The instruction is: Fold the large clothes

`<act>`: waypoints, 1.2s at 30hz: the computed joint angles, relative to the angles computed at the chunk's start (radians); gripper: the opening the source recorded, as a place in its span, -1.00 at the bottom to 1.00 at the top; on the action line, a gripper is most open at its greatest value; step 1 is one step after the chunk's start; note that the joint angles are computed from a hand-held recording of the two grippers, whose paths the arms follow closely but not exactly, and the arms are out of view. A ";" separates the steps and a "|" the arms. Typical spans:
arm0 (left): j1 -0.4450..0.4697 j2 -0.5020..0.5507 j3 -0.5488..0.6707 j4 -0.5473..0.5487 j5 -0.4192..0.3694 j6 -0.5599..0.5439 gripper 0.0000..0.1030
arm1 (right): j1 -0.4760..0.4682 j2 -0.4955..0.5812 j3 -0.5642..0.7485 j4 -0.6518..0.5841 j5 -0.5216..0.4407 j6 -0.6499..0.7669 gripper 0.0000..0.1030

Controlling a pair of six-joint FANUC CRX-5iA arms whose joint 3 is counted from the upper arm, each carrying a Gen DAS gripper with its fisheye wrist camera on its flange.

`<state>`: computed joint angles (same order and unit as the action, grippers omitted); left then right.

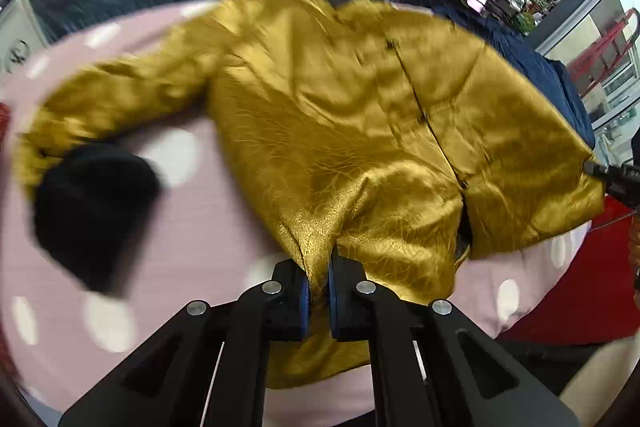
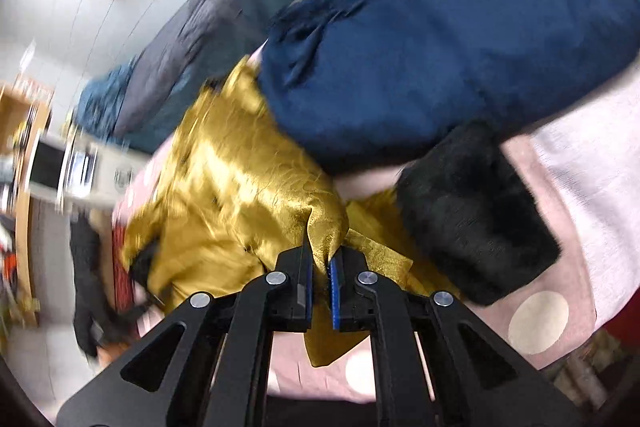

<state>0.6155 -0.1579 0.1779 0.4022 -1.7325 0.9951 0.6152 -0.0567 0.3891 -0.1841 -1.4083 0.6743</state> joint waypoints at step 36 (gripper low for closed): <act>0.256 0.021 0.086 -0.275 -0.053 0.097 0.53 | 0.097 -0.027 -0.236 0.215 -0.136 -0.354 0.27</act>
